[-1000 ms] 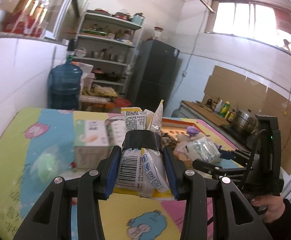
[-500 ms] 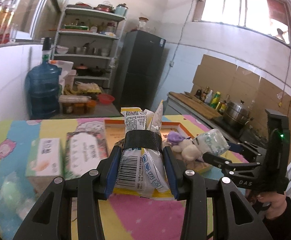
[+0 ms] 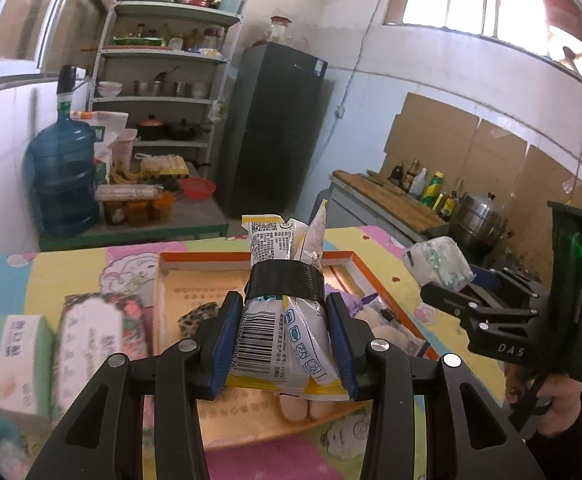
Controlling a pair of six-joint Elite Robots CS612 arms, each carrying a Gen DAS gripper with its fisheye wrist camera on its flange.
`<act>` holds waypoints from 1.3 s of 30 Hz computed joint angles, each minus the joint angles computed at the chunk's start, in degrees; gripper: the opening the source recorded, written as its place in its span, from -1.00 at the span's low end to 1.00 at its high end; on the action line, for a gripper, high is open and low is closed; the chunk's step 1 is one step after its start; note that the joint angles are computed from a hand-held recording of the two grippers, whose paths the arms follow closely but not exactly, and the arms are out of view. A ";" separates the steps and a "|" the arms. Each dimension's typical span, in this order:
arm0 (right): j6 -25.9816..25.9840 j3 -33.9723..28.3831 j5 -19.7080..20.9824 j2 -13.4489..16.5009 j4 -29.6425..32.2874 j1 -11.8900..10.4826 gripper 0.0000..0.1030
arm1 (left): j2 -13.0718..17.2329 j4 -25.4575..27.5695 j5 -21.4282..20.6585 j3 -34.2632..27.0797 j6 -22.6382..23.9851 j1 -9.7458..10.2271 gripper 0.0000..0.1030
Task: Organize soft objects
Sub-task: 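Carry the snack bar with the left tool while the right tool carries the tissue pack to the box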
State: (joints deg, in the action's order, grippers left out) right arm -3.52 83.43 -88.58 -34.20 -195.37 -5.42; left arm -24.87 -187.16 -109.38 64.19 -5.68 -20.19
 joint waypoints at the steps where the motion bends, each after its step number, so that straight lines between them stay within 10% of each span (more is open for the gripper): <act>1: 0.02 -0.50 0.42 0.20 0.48 -0.20 0.46 | 0.30 0.71 0.26 -0.72 0.03 -0.17 -0.14; 18: 0.04 -14.94 12.47 6.52 18.17 -3.83 0.46 | 7.84 19.21 4.59 -18.11 0.75 -1.99 -0.14; 39: -1.21 -25.57 13.55 12.01 32.82 -3.35 0.46 | 15.75 37.97 8.23 -34.01 2.02 -2.84 -0.15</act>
State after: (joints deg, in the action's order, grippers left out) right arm -4.73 57.86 -75.03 -22.19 -162.55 -8.77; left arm -9.13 -149.19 -101.15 30.18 -3.66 -23.03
